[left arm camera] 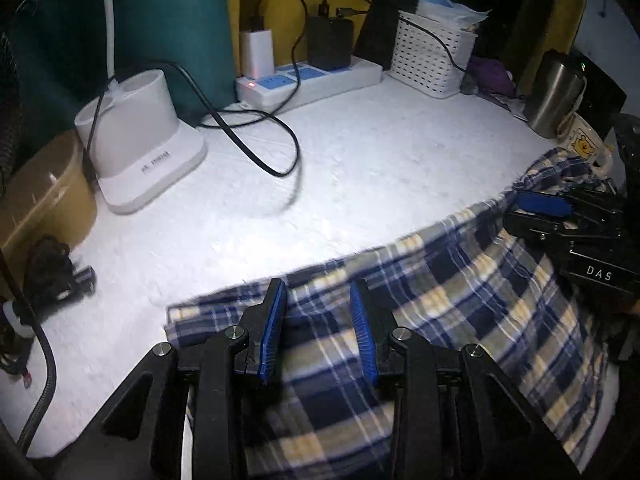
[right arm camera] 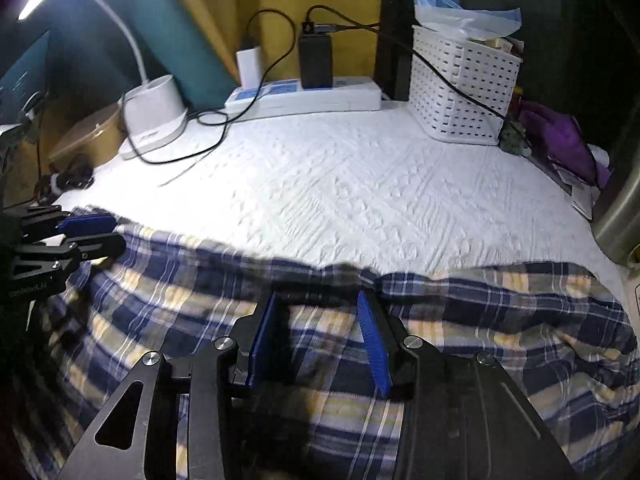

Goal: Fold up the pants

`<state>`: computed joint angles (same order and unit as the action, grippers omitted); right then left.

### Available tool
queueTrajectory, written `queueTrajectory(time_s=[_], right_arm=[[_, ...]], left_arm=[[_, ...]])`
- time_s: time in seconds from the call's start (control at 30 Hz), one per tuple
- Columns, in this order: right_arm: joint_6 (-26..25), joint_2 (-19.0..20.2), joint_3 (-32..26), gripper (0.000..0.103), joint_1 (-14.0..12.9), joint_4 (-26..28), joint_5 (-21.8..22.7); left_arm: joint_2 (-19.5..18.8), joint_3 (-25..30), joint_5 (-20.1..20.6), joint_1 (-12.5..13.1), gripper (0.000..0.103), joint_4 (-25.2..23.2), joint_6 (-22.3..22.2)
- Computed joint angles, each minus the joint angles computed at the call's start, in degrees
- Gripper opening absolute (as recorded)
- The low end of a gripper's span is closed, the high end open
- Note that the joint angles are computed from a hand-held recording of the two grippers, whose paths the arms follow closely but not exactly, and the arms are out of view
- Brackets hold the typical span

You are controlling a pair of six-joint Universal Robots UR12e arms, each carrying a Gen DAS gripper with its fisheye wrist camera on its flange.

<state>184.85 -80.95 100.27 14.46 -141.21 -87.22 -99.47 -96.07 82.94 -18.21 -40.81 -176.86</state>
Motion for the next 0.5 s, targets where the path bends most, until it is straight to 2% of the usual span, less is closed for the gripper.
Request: queueTrajectory(time_s=[0.13,0.3,0.33,0.37,0.43,0.5], right_arm=[[0.46,0.51,-0.24,0.045,0.43,-0.64,-1.41],[1.35,0.02,-0.01,0.046,0.51,-0.85,-2.12],[1.43,-0.22,0.10,0.049,0.59,-0.91,-2.65],[1.52,-0.52,0.32,0.058,0.63,-1.26,-3.03],[1.60,-1.09,0.79,0.073,0.62,-1.83,-3.14],[1.77,-1.63,1.13,0.075,0.67,-2.23,-3.40]], left_arm=[[0.09,0.15,3.02,0.21,0.033,0.04,-0.50],[2.76,-1.92,1.78,2.63,0.035,1.67,-0.73],[3.26,-2.34,1.11,3.20,0.046,1.85,-0.53],[3.61,-2.65,0.39,3.73,0.058,1.82,-0.37],[4.24,-3.19,-0.62,4.63,0.061,1.53,0.16],[4.67,-3.48,-0.77,4.98,0.061,0.71,1.46]])
